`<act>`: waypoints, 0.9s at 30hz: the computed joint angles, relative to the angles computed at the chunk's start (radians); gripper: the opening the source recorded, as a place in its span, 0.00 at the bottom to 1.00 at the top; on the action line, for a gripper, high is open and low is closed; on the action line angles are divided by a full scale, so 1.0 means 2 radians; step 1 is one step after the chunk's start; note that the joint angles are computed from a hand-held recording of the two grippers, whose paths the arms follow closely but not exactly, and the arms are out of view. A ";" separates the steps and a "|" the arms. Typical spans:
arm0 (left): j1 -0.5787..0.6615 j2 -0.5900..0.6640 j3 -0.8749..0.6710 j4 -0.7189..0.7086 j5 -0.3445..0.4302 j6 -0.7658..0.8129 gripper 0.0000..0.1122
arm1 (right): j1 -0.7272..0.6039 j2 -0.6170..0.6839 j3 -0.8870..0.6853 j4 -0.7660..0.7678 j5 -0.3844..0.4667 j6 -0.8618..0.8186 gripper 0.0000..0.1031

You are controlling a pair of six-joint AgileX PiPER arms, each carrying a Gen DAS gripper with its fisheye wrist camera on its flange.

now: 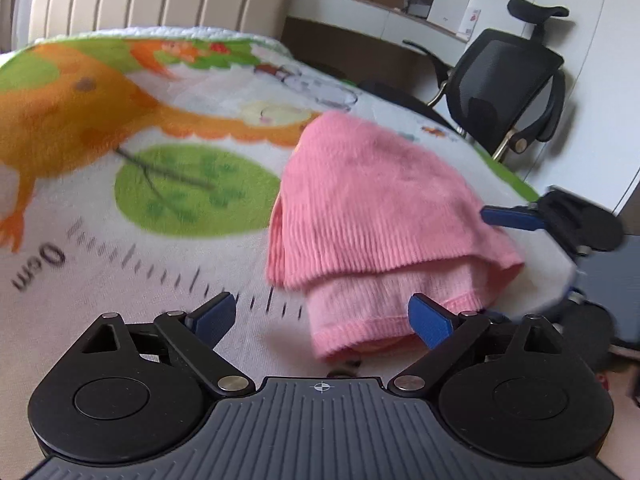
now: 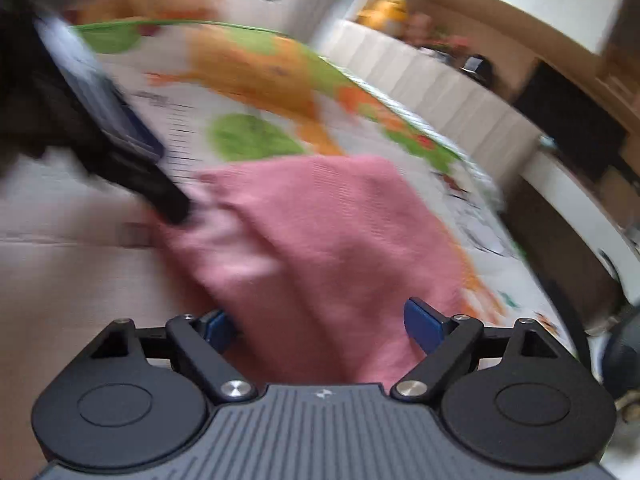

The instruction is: Fold clothes

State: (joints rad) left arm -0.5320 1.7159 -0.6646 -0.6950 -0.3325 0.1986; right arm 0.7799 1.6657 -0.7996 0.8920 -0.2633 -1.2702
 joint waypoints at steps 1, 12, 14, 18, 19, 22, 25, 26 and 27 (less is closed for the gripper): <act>-0.003 -0.006 -0.005 -0.003 -0.003 0.008 0.86 | -0.007 0.004 -0.004 0.007 -0.003 -0.007 0.84; 0.017 0.116 -0.048 0.315 -0.156 -0.267 0.86 | -0.185 -0.070 -0.068 -0.062 0.310 0.057 0.91; 0.008 0.143 -0.050 0.301 -0.178 -0.247 0.86 | -0.207 -0.065 -0.104 -0.067 0.348 0.083 0.92; -0.005 0.149 -0.049 0.278 -0.181 -0.218 0.86 | -0.185 -0.003 -0.208 -0.137 0.334 0.252 0.93; -0.006 0.149 -0.049 0.273 -0.181 -0.213 0.87 | -0.168 0.025 -0.242 -0.172 0.320 0.302 0.93; -0.009 0.149 -0.044 0.270 -0.188 -0.214 0.88 | -0.120 0.117 -0.355 -0.302 0.301 0.452 0.93; 0.004 0.150 -0.034 0.302 -0.205 -0.247 0.88 | -0.079 0.207 -0.475 -0.452 0.330 0.578 0.93; 0.007 0.150 -0.033 0.309 -0.208 -0.254 0.89 | -0.070 0.242 -0.524 -0.502 0.363 0.607 0.93; 0.009 0.151 -0.033 0.313 -0.210 -0.260 0.89 | -0.060 0.277 -0.574 -0.552 0.402 0.634 0.93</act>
State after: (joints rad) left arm -0.5136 2.0169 -0.7298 -0.0696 -0.7531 -0.3205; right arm 0.6606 2.2191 -1.9484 -0.2123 0.5407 -0.0020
